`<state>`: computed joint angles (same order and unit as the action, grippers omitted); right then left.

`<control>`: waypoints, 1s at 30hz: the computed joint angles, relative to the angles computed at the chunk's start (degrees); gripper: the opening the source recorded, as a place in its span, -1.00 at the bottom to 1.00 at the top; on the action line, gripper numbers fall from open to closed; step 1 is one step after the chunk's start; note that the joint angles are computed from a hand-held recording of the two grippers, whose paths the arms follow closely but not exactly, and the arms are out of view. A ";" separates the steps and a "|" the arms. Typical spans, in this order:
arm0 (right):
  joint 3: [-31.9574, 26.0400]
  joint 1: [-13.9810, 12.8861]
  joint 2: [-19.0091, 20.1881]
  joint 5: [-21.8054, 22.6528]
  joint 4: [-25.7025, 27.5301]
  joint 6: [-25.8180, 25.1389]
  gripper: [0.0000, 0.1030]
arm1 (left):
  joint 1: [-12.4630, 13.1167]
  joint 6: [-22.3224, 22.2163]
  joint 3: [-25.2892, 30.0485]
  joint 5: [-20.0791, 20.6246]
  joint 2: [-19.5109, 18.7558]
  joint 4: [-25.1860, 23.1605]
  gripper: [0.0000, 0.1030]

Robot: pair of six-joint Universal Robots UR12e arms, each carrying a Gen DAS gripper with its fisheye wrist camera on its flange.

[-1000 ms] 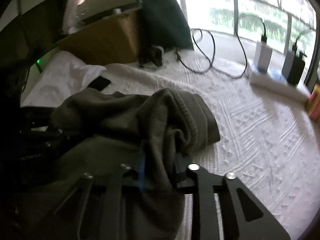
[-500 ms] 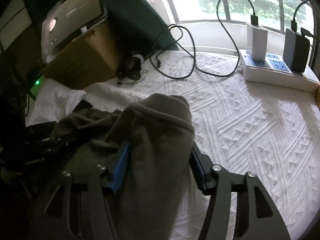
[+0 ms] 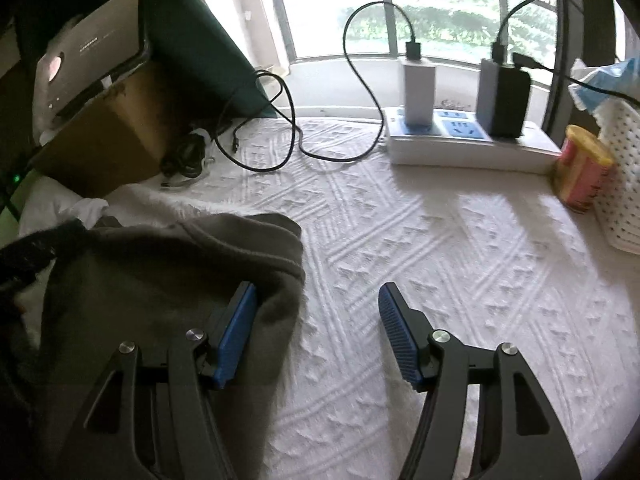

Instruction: Fold small clothes

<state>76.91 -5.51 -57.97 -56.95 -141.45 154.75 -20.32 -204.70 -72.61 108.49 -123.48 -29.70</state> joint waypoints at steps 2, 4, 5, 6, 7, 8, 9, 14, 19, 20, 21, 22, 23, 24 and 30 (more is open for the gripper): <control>0.82 -0.24 -0.56 0.04 -0.13 -0.28 0.22 | -0.31 0.82 -0.85 0.27 0.84 0.75 -0.25; 2.03 -0.67 -1.49 0.56 0.14 -1.14 0.22 | -0.68 0.67 -1.70 0.30 1.60 0.79 -0.25; 2.76 -0.88 -2.05 0.82 0.37 -1.85 0.22 | -0.90 0.46 -2.33 -0.13 2.12 0.59 -0.25; 3.35 -0.97 -2.46 0.97 0.43 -2.35 0.22 | -1.11 0.29 -2.96 -0.73 2.59 0.40 -0.25; 4.29 -1.23 -3.17 1.38 0.65 -3.28 0.22 | -1.33 0.07 -3.47 -1.18 2.95 0.25 -0.25; 5.21 -1.45 -3.84 1.66 0.74 -4.06 0.22 | -1.56 -0.08 -4.04 -1.83 3.32 0.25 -0.25; 5.88 -1.47 -4.29 1.69 0.68 -4.45 0.22 | -1.82 -0.19 -4.58 -2.57 3.64 0.28 -0.25; 10.67 -2.50 -7.92 3.18 3.61 -10.58 0.22 | -3.75 -1.25 -5.85 -2.89 4.62 -4.19 -0.25; 15.52 -3.60 -11.57 3.87 6.95 -18.39 0.21 | -5.06 -2.93 -8.16 -3.55 6.04 -5.74 -0.25; 16.20 -3.82 -12.11 4.03 7.72 -19.57 0.17 | -5.22 -3.60 -8.58 -3.69 6.34 -6.14 -0.25; 16.81 -4.00 -12.53 4.08 8.12 -20.24 0.01 | -5.33 -4.34 -9.05 -4.00 6.68 -6.31 -0.25; 17.69 -4.28 -13.12 4.30 7.92 -20.55 -0.20 | -5.56 -4.70 -9.44 -3.75 6.94 -6.66 -0.25; 18.11 -4.55 -13.62 4.64 9.05 -21.28 -0.33 | -5.82 -5.06 -9.47 -2.98 7.01 -7.99 -0.25; 18.53 -4.70 -14.05 4.81 9.77 -21.88 -0.51 | -6.01 -5.52 -9.40 -2.26 6.98 -9.72 -0.25; 21.60 -5.67 -16.53 5.79 11.54 -23.19 -0.63 | -6.27 -6.83 -11.10 0.55 8.07 -11.69 -0.25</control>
